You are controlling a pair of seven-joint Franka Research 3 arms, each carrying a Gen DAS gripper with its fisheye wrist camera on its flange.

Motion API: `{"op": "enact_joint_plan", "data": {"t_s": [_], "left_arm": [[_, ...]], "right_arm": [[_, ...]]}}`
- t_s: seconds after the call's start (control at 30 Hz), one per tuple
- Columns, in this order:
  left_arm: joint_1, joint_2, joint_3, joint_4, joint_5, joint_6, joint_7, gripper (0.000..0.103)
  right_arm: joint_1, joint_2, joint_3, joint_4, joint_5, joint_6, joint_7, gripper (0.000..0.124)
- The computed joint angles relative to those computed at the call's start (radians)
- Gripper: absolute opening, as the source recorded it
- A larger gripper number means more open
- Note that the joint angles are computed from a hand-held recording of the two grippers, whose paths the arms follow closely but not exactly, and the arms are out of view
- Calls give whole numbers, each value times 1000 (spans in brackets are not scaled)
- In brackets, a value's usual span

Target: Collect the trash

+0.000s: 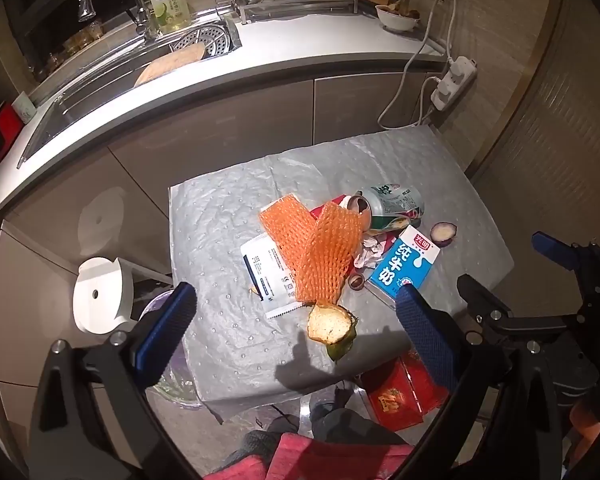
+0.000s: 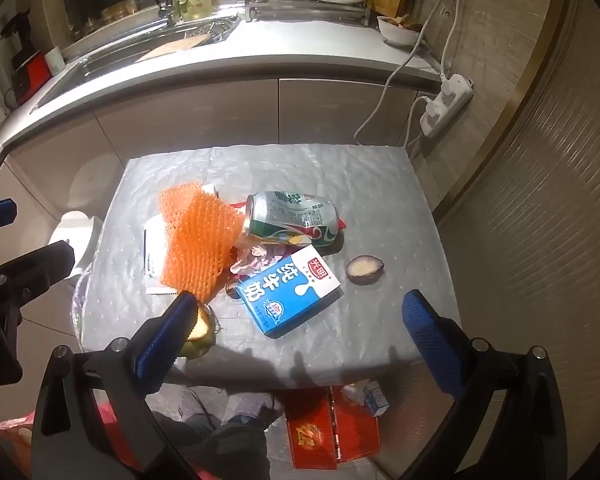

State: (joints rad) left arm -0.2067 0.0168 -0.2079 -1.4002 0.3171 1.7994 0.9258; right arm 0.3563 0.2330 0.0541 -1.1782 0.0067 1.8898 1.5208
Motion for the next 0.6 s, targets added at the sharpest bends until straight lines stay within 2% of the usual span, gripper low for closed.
{"op": "enact_joint_plan", "data": {"t_s": [0.17, 0.43, 0.6], "left_arm": [[-1, 13, 1, 18, 0, -13, -9, 95], [2, 16, 4, 21, -3, -9, 2, 95], [7, 22, 8, 30, -20, -18, 3, 95]], "right_arm": [[-31, 25, -5, 33, 68, -17, -8, 101], [-26, 51, -14, 66, 35, -32, -4, 101], [-25, 44, -18, 52, 19, -13, 12, 101]]}}
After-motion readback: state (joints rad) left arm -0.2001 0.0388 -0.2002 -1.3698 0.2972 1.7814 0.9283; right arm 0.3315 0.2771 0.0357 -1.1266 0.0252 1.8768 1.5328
